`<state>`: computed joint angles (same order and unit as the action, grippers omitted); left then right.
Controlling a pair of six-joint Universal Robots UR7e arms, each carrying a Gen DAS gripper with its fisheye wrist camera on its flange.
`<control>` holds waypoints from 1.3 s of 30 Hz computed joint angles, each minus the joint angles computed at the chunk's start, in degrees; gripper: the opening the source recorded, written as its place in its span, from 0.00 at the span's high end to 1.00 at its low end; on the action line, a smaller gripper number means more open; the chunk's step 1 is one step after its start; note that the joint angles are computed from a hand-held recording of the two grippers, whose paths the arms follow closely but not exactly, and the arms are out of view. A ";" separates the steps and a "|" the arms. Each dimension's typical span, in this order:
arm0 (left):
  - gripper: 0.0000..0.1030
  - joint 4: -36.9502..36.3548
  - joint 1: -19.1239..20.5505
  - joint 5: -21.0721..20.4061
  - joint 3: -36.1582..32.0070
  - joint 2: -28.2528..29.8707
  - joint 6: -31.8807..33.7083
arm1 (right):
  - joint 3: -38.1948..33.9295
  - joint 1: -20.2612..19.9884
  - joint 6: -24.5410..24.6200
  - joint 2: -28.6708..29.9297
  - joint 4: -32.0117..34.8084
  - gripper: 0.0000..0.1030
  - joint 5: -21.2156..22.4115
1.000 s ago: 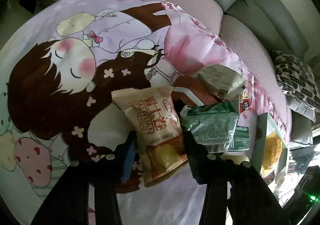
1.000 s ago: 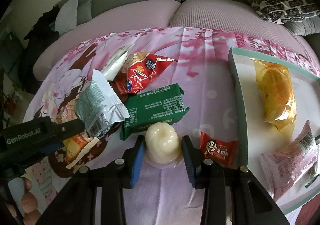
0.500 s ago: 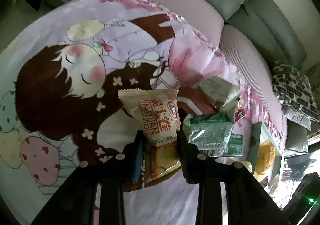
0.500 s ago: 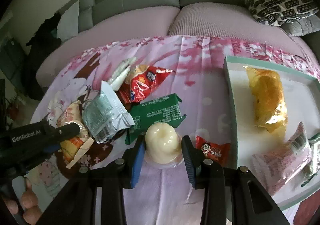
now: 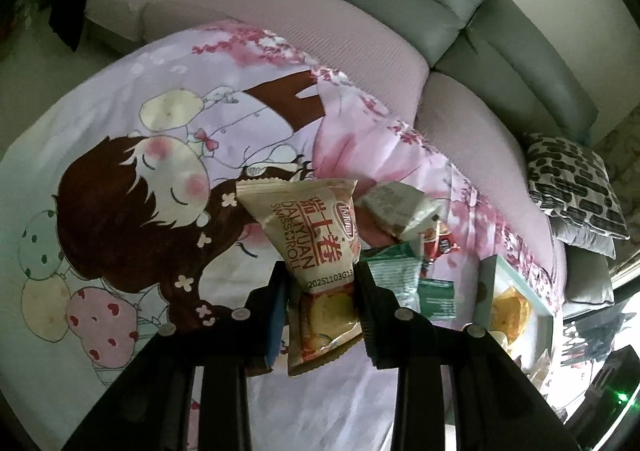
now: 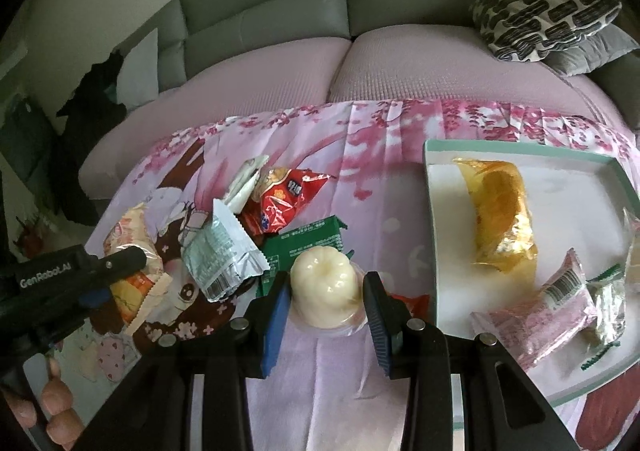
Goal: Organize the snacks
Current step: 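Carry both snacks over the tray and lower the pastry with the right tool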
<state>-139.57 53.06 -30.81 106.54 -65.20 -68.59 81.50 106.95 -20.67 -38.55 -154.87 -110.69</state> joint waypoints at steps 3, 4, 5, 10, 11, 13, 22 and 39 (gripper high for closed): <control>0.67 -0.18 -0.36 0.10 -0.40 0.46 1.02 | -0.01 -0.23 0.57 -0.39 0.12 0.62 0.09; 0.67 -0.18 -0.44 0.13 -0.60 0.67 1.36 | -0.04 -0.33 0.81 -0.50 0.18 0.62 0.14; 0.67 -0.20 -0.55 0.13 -0.86 0.93 1.76 | -0.03 -0.45 1.05 -0.69 0.19 0.62 0.22; 0.67 -1.63 -0.96 -0.59 -2.22 2.66 4.92 | -0.11 -1.01 1.84 -1.59 -0.49 0.62 0.98; 0.67 -3.05 -1.02 -1.37 -2.48 3.21 6.26 | -0.14 -1.15 2.10 -1.78 -0.60 0.62 1.15; 0.67 -5.03 -1.25 -2.47 -2.87 4.13 8.58 | -0.18 -1.39 2.47 -2.16 -0.86 0.62 1.28; 0.67 -10.53 -2.14 -6.12 -6.72 9.33 18.17 | -0.65 -2.87 4.67 -3.90 -2.92 0.61 1.21; 0.67 -10.94 -3.14 -8.61 -16.14 18.06 31.21 | -2.10 -6.11 7.83 -6.41 -6.38 0.61 -1.69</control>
<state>-150.51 49.91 -39.41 90.40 -47.14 -37.37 79.40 100.83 -12.83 -44.96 -161.25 -112.38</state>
